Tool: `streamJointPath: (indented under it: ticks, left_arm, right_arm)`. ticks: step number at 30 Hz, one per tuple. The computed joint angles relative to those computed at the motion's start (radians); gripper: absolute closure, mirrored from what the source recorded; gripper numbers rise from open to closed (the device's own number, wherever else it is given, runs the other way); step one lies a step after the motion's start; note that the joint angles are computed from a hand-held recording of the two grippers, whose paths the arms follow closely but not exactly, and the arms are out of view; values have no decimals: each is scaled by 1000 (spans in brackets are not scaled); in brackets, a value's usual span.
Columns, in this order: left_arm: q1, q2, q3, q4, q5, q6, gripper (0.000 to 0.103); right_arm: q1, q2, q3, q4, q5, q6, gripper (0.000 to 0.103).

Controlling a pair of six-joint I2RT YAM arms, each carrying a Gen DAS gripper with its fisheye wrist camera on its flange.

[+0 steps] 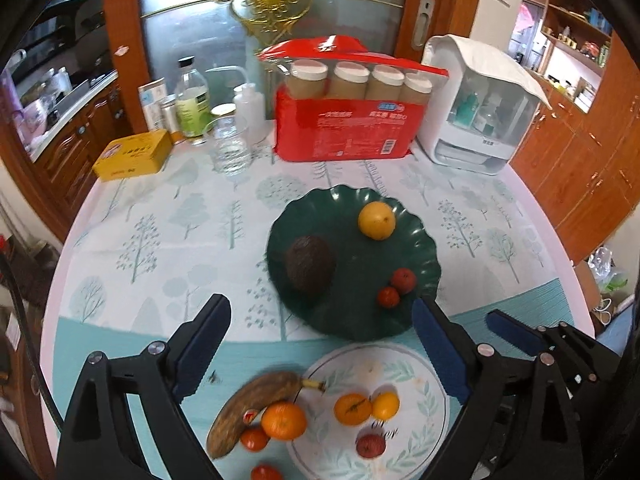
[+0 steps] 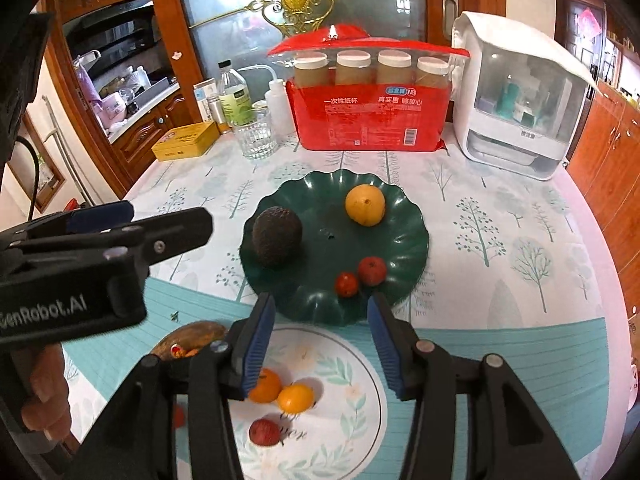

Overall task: Organize fruits
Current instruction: 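Release the grapefruit from the left tool while the right tool drops the cherry tomato onto the plate, then grasp the red tomato with the left tool while the right tool grasps the red lychee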

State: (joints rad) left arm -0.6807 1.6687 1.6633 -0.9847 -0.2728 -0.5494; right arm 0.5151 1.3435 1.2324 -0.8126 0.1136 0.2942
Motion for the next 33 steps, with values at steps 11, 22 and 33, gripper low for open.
streamJointPath:
  ticks: [11, 22, 33]
  left_arm:
    - [-85, -259, -215, -73, -109, -125, 3]
    - [-256, -441, -429, -151, -224, -361, 3]
    - [-277, -497, -701, -23, -141, -492, 3]
  right_arm:
    - [78, -150, -72, -58, 19, 27, 47]
    - [166, -228, -179, -72, 12, 85, 47]
    - [197, -217, -285, -11, -18, 117, 47]
